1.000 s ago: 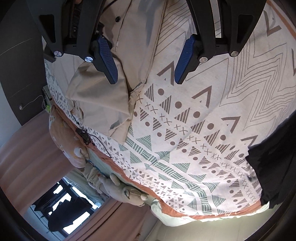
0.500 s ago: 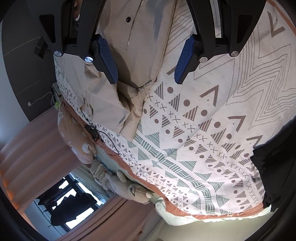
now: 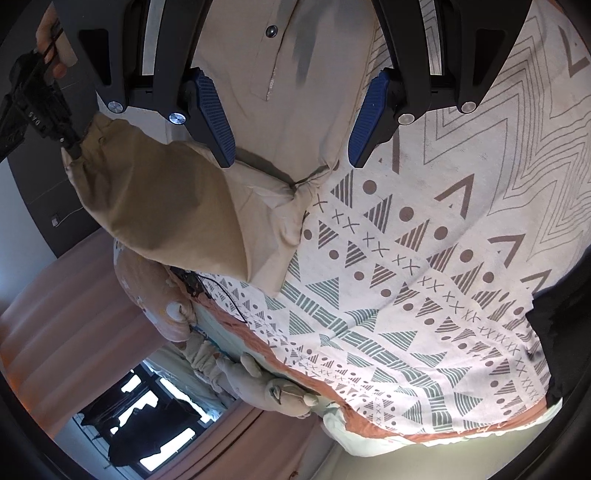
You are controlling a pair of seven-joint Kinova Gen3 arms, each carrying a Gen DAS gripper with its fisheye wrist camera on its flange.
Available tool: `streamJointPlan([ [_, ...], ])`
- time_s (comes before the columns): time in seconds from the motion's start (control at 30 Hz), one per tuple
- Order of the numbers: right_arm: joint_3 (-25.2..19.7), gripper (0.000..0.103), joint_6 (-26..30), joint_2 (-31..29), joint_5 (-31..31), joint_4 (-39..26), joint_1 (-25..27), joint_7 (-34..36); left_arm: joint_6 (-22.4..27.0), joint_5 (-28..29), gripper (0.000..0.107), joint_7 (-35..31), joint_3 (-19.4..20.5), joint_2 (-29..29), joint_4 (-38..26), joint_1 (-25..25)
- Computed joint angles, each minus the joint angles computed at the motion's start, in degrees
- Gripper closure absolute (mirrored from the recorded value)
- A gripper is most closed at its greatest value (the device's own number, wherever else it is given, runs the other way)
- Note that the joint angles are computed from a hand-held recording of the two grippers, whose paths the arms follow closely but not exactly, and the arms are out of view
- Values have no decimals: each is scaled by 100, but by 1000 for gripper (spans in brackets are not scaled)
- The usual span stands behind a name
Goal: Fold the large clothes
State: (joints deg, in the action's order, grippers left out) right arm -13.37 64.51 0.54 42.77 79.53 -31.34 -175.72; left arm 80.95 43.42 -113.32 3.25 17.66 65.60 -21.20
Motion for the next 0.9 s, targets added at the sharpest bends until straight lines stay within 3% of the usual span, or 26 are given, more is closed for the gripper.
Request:
streamJointPlan([
  [0.13,220,87,-440,-528,-258,774,371,-463,-156,-259,43,82,-2,11,18,196],
  [0.23,109,86,-96,-624,-479,962,816,-549,-299,-545,43,118,-1,24,22,369],
  [0.27,158,82,24,-626,-686,987,946,-549,-332,-637,43,139,0,35,14,421],
  [0.3,221,68,60,-649,-889,1057,1073,-563,-351,-695,43,161,4,47,7,452],
  [0.37,257,59,196,-719,-1125,1196,1286,-681,-412,-748,43,190,16,55,21,483],
  [0.47,289,48,-62,-996,-1378,1664,1571,-878,-556,-766,42,190,33,18,61,514],
  [0.57,357,48,-574,-1207,-1732,2147,1848,-978,-738,-863,43,215,39,-21,125,614],
  [0.77,542,49,-1519,-1119,-2508,2619,2156,-389,-979,-1168,43,322,89,111,199,914],
  [0.83,567,57,-1797,-1055,-2683,2721,2231,-195,-935,-1184,43,336,140,202,158,950],
  [0.9,593,74,-1891,-919,-2799,2743,2304,-56,-1036,-1342,45,338,156,222,181,1075],
])
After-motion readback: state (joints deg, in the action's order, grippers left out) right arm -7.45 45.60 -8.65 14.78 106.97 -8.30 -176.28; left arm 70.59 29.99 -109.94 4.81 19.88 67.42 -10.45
